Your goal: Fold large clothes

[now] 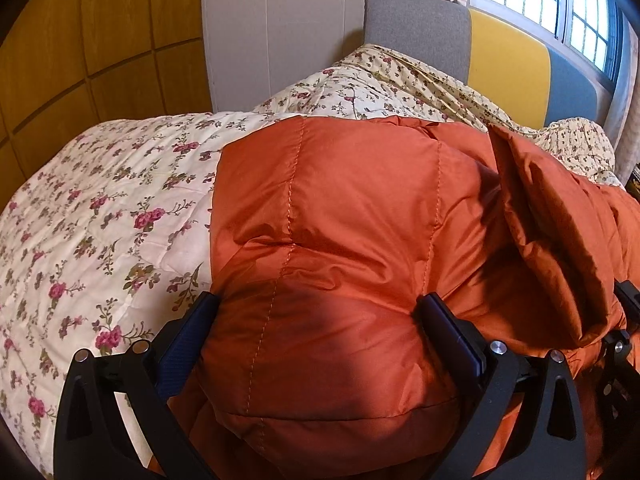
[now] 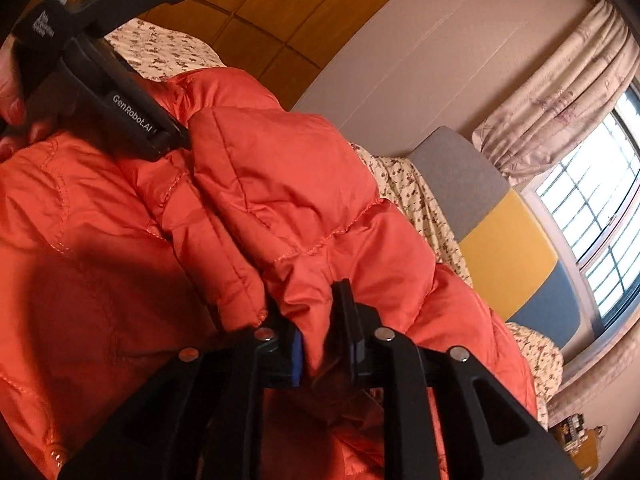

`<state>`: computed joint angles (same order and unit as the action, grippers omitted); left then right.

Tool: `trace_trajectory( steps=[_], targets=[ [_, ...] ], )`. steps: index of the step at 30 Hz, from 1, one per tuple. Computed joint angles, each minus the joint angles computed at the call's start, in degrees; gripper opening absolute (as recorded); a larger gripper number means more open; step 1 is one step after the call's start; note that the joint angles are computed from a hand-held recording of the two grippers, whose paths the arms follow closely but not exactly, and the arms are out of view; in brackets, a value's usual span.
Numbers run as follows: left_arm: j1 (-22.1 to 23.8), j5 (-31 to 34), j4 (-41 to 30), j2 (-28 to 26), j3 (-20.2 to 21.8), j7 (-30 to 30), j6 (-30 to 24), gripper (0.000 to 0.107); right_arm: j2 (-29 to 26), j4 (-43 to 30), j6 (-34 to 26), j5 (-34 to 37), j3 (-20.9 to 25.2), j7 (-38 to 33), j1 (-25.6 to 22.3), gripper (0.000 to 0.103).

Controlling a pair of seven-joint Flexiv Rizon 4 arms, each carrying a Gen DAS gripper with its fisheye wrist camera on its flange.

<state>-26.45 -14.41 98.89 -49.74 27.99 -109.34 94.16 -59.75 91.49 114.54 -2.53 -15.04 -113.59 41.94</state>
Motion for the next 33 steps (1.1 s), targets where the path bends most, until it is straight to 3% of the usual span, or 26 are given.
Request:
trace_trajectory(
  steps=[2, 3, 4, 7, 12, 15, 17, 20, 23, 26, 30, 31, 33],
  targets=[
    [0.1, 0.1, 0.0, 0.1, -0.1, 0.0, 0.0, 0.100, 0.9, -0.8, -1.4, 0.3, 2.4, -0.5, -2.1, 0.042],
    [0.0, 0.0, 0.1, 0.1, 0.0, -0.1, 0.1, 0.100, 1.9, -0.5, -2.0, -3.0, 5.0, 1.9, -4.9, 0.054],
    [-0.1, 0.0, 0.2, 0.1, 0.2, -0.3, 0.4, 0.100, 3.0, -0.5, -3.5, -5.2, 8.4, 3.1, -7.9, 0.059],
    [-1.5, -0.7, 1.5, 0.7, 1.4, -1.1, 1.7, 0.100, 5.7, 0.2, -5.7, -8.3, 12.7, 6.6, -12.1, 0.059],
    [-6.3, -4.3, 5.4, 1.9, 4.8, -1.9, 8.5, 0.100, 10.4, 5.3, -5.5, -6.2, 9.0, 14.6, -9.9, 0.061],
    [-5.9, -5.5, 6.0, 3.7, 1.6, -1.6, 14.6, 0.100, 13.0, 6.4, -8.2, -1.1, 6.1, 18.6, -7.7, 0.061],
    [-6.1, -6.2, 4.1, 3.7, 0.6, 0.4, 15.4, 0.100, 13.9, 5.2, -11.6, 0.3, 5.2, 23.8, -8.1, 0.061],
    [-6.1, -6.2, -1.0, 2.7, -1.4, 5.3, 13.4, 0.100, 15.0, 3.5, -16.4, 1.6, 3.7, 31.1, -8.9, 0.060],
    [-8.2, -8.2, -7.2, -0.8, 0.2, 10.2, 10.0, 0.100, 15.3, 2.0, -19.7, 1.4, 2.0, 36.2, -9.8, 0.056],
    [-8.9, -9.7, -14.9, -5.5, 2.4, 14.2, 2.2, 0.100, 15.4, 0.0, -23.1, -0.2, 3.3, 39.3, -12.3, 0.056],
    [-8.9, -7.8, -21.5, -10.4, 8.0, 11.0, -9.8, 0.098, 15.0, -1.1, -24.7, -2.9, 5.4, 41.7, -14.3, 0.056],
    [-7.8, -8.2, -20.7, -10.0, 6.7, 11.0, -9.7, 0.098, 14.7, -1.2, -24.7, -3.6, 5.6, 42.3, -14.5, 0.056],
    [-3.4, -10.0, -17.4, -7.9, -0.4, 11.7, -5.9, 0.098, 13.4, -2.4, -24.7, -5.2, 6.5, 43.1, -15.5, 0.056]
  ],
)
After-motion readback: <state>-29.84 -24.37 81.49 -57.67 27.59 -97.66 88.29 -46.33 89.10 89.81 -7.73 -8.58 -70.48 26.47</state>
